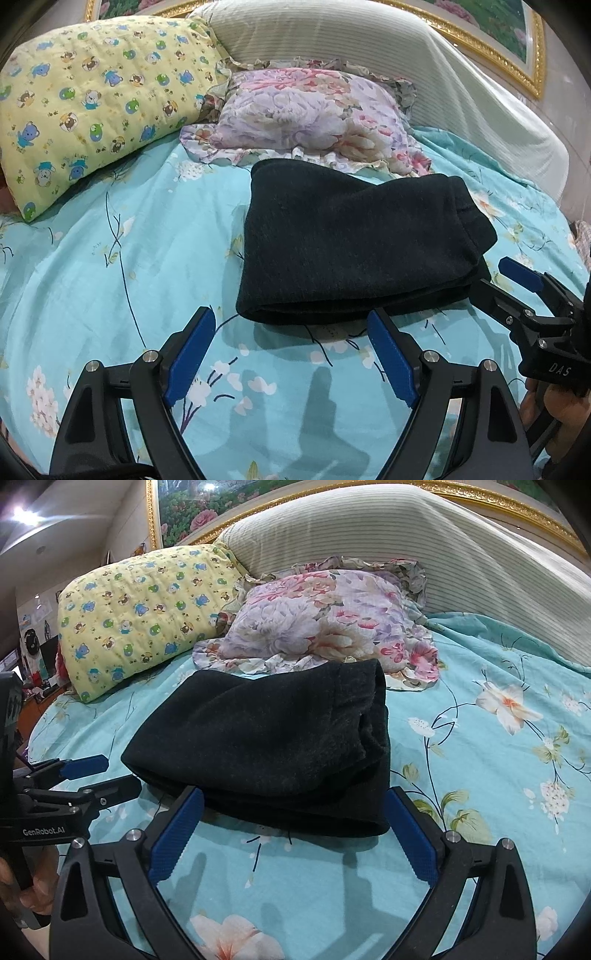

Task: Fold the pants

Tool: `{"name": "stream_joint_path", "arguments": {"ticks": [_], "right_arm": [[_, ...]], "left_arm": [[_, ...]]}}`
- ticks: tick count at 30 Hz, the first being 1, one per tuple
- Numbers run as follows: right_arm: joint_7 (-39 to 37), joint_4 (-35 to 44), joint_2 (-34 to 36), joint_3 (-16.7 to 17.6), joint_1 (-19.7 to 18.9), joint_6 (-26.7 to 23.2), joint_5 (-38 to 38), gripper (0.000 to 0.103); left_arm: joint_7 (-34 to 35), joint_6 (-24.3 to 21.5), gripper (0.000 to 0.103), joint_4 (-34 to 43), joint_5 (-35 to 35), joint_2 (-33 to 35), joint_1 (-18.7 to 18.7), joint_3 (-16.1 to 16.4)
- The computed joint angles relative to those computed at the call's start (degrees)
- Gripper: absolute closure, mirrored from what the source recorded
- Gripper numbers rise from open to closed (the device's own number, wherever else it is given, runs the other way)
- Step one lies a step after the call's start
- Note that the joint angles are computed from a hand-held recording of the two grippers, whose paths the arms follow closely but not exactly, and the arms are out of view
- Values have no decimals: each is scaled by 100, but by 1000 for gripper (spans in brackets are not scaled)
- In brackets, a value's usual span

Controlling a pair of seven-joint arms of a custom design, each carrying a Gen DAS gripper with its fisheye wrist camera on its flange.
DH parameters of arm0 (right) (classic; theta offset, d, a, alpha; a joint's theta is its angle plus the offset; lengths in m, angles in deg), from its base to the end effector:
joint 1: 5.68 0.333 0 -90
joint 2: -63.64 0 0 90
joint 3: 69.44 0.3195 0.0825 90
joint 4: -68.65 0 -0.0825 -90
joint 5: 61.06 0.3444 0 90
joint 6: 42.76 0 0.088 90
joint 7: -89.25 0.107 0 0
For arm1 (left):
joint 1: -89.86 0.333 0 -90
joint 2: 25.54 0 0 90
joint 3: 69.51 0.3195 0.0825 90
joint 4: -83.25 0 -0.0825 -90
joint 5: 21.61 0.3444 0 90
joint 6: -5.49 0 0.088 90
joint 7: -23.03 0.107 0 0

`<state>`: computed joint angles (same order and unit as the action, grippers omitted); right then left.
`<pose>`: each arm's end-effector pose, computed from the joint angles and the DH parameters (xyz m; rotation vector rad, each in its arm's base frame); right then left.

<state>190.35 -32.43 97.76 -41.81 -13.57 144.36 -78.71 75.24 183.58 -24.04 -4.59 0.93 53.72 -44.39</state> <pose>0.6531 0.1934 0.4079 -1.7405 1.3303 -0.4857 0.6279 -0.1894 0.4050 -1.7907 1.7013 -0.8244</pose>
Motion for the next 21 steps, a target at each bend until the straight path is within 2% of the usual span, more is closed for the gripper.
{"name": "stream_joint_path", "arguments": {"ticks": [3,7,21], "right_arm": [[96,-47,-42,-208,162,177,14,5],[325,-61,-51,-382,269,373,-148,4],[807,8,-24,-578,395,452,-614,3]], "left_arm": [[-122,88,18,-26,82,39,-215,267],[-88,114,18,-41,23,49,-288,339],[106,93,18,48,-185,111,-286,318]]}}
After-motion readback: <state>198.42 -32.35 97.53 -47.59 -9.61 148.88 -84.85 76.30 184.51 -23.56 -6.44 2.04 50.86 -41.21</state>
